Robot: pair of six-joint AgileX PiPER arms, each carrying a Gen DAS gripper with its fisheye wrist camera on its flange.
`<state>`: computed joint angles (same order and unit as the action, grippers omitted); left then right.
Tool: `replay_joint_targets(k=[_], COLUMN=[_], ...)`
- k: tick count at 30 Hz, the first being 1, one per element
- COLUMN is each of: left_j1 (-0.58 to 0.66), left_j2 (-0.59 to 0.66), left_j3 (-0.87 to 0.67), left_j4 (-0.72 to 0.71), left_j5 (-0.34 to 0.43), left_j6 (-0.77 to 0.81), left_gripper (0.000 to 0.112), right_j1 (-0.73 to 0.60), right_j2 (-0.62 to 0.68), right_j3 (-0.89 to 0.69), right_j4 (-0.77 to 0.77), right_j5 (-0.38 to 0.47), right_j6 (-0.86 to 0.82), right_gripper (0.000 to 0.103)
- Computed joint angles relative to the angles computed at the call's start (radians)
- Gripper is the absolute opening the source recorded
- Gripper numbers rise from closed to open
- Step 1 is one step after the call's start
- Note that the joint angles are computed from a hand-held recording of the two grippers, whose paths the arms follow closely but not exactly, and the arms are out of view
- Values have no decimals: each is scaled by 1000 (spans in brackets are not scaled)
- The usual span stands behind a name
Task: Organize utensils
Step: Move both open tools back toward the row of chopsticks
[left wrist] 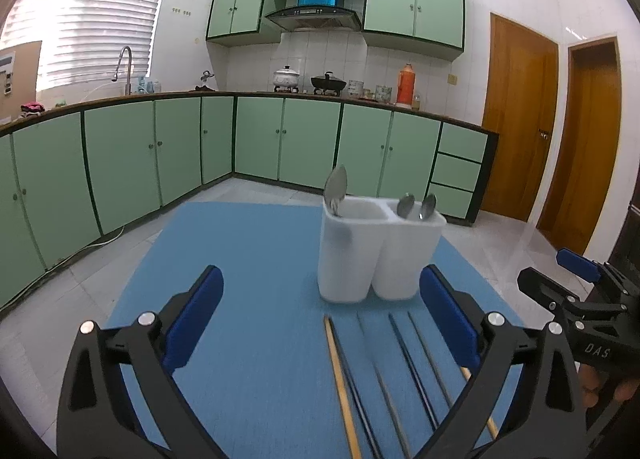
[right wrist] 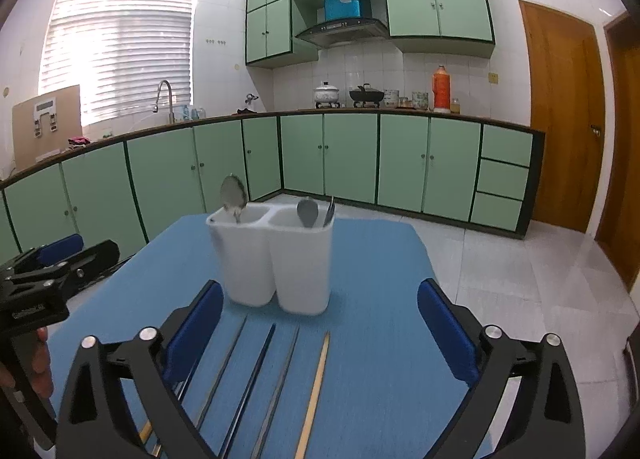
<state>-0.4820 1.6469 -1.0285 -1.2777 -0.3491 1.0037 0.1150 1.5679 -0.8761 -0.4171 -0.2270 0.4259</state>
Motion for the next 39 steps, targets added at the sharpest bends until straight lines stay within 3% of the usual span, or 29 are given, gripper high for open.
replay_joint_targets(k=[5, 9, 12, 16, 22, 31, 37, 39], left_j1=[-43, -74, -90, -138, -231, -306, -336, -346], left_j2=[-62, -94, -96, -89, -32, 20, 52, 67], left_j3=[129, 258, 328, 402, 477, 542, 543, 536], left_j4=[41, 119, 167, 228, 278, 294, 284, 279], left_j5=[-45, -91, -108, -173, -306, -431, -461, -462], left_j6=[-65, -182, -271, -375, -517, -649, -686, -686], left_gripper=[97, 97, 97, 97, 97, 96, 95, 87], right_j1=[-6, 11, 42, 67, 119, 169, 169, 159], right_j2=[-54, -76, -65, -41, 1, 106, 135, 138], right_j3=[113, 236, 324, 423, 558, 640, 656, 657], right_j4=[26, 217, 400, 488, 598, 614, 599, 580], right_j5=[-33, -78, -141, -236, -453, -665, -711, -708], right_j6=[-9, -196, -355, -408, -450, -452, -431, -421], right_gripper=[97, 97, 97, 97, 95, 71, 55, 51])
